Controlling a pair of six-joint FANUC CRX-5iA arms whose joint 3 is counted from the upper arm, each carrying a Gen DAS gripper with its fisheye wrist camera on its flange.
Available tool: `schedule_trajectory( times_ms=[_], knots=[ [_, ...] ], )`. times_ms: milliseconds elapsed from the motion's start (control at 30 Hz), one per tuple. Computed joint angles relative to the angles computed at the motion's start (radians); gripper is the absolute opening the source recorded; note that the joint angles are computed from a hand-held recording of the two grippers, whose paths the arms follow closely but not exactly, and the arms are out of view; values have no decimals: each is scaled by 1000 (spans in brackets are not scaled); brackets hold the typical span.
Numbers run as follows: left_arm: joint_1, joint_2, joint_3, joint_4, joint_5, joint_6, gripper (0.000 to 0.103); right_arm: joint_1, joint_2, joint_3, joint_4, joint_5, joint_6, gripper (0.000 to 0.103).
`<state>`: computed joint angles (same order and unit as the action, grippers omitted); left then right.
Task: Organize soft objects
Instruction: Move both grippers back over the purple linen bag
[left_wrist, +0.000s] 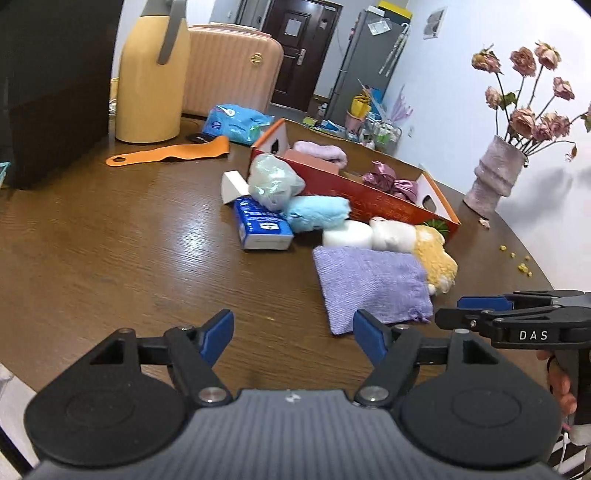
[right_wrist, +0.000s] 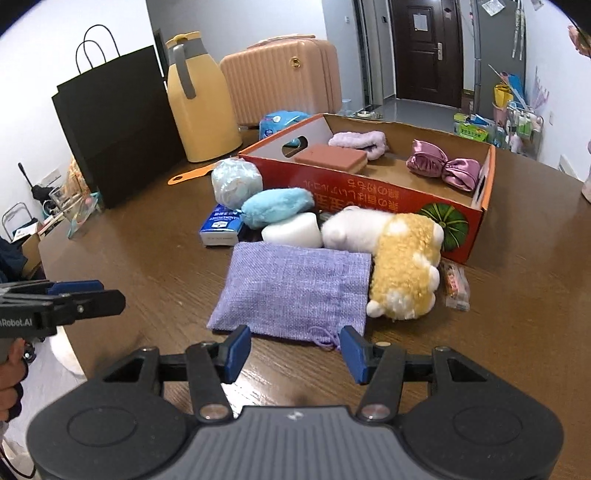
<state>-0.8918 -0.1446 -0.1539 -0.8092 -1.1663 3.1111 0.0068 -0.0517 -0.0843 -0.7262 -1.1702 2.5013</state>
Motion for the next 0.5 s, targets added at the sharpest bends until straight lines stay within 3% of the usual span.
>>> schedule_trajectory(
  times_ms=[133, 500],
  knots=[
    [39, 15, 4, 27, 40, -38, 73, -7, 11, 9, -14, 11, -12, 53],
    [246, 92, 3, 196, 239, -212, 70, 46, 145, 88, 14, 69, -125, 53]
  ],
)
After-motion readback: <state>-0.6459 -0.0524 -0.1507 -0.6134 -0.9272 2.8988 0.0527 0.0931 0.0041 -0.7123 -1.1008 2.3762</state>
